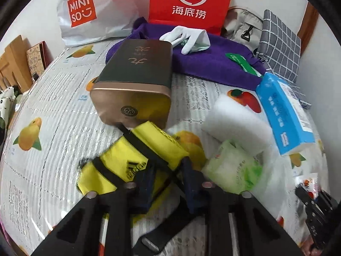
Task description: Organize soft objects
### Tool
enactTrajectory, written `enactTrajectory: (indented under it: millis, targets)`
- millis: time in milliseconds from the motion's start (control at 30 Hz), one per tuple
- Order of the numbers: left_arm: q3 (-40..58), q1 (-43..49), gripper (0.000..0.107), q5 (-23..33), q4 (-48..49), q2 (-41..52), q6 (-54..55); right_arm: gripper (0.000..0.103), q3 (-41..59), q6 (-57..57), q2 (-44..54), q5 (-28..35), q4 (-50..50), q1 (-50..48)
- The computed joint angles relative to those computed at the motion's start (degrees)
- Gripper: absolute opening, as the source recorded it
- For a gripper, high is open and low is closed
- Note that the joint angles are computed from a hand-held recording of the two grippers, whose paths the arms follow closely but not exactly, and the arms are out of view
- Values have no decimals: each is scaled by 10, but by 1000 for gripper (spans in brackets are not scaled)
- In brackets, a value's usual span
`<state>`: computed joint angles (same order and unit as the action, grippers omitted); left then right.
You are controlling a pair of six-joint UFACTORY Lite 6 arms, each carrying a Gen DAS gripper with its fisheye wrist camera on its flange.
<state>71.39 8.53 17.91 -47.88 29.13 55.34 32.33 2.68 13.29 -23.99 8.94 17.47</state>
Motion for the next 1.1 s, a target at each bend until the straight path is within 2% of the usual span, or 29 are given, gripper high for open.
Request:
enactTrajectory:
  millis: [167,200,233,267,300,367,533,667,867,1100]
  targets:
    - [-7,0,22,3,-3,4,4,12,-7,12,-3,-6,-7,-3]
    - [-15,-1,22,-3,-28,1,27,12,-8,11,-4,-6,-5,-3]
    - [-19,0,20,-4,-42,-3,37,12,-9,9,-5,-5,-2,-1]
    - [-23,5,12,7,-65,-7,56,12,-12,7,-7,-5,2,0]
    - [-23,15,8,30,-90,-10,80,12,-14,5,-10,-3,5,0]
    - [-19,28,7,61,-122,-9,116,12,-17,3,-16,1,9,-1]
    - [-10,32,6,70,-121,7,107,12,-19,10,-21,8,10,-4]
    - [1,23,8,53,-120,26,112,12,-16,-11,-21,14,38,3]
    - [-20,50,4,98,-163,-10,161,12,-16,-36,-35,30,68,5]
    - [-10,73,4,123,-138,-42,136,12,-27,16,-96,63,12,-28]
